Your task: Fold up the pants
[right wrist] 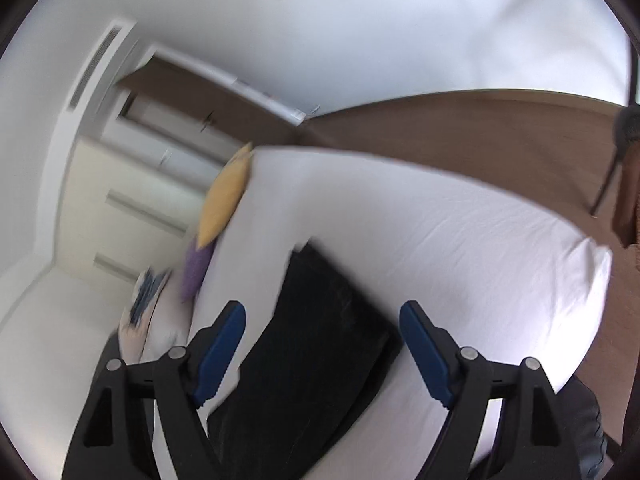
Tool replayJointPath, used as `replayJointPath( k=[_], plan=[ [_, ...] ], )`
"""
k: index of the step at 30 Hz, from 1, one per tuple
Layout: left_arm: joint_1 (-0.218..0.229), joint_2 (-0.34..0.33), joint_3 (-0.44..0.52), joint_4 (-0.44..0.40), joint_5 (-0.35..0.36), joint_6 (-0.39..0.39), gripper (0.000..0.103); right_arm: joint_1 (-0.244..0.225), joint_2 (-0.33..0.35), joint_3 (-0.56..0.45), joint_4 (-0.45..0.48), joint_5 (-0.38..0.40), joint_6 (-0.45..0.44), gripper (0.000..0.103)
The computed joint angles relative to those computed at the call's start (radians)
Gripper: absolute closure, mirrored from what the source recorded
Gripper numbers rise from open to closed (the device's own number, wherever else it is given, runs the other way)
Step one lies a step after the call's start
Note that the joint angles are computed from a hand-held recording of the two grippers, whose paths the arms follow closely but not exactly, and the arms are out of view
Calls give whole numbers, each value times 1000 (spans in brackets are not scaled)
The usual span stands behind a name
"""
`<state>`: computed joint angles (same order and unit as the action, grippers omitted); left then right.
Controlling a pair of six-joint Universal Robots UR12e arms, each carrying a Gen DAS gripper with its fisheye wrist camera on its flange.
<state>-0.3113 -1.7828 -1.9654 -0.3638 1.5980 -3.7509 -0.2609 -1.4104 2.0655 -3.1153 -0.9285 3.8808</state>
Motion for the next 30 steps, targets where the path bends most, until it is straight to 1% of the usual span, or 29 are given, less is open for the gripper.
replayJointPath(
  k=[1, 2, 3, 4, 8, 10, 13, 15, 16, 18, 21, 23, 25, 26, 27, 28, 30],
  plan=[
    [-2, -1, 3, -4, 4, -1, 86, -3, 8, 0, 5, 60, 17, 30],
    [-3, -2, 4, -6, 7, 0, 86, -5, 14, -1, 20, 102, 26, 41],
    [-3, -3, 6, -9, 8, 1, 86, -6, 20, -2, 34, 133, 37, 48],
    [-4, -3, 7, -10, 9, 1, 86, -3, 23, -4, 51, 143, 48, 50],
    [-8, -11, 17, -17, 16, -5, 86, 8, 23, -7, 89, 124, 58, 50],
    [-9, -12, 19, -18, 19, -6, 86, 11, 17, -7, 120, 95, 76, 50],
    [-9, -13, 19, -17, 20, -8, 86, 12, 17, 5, 113, 82, 121, 50],
    [-9, -13, 17, -13, 19, -10, 86, 10, 23, 9, 111, 103, 114, 50],
    [-9, -13, 16, -11, 19, -10, 86, 11, 28, 6, 110, 103, 119, 50],
    [-9, -13, 16, -11, 19, -10, 86, 13, 41, 5, 78, 113, 136, 50],
    [-8, -13, 14, -8, 18, -11, 86, 20, 54, -5, 73, 106, 125, 51],
    [-9, -13, 15, -8, 19, -12, 86, 18, 69, -8, 56, 118, 142, 51],
    [-9, -14, 15, -8, 19, -12, 86, 17, 81, -8, 51, 123, 146, 54],
    [-8, -14, 15, -8, 19, -12, 86, 18, 87, -11, 53, 120, 141, 59],
    [-8, -13, 14, -8, 18, -11, 86, 19, 90, -14, 53, 109, 137, 66],
    [-8, -13, 15, -9, 18, -13, 86, 21, 96, -19, 50, 96, 129, 70],
    [-8, -13, 16, -12, 19, -17, 86, 26, 98, -29, 68, 63, 94, 95]
  ],
)
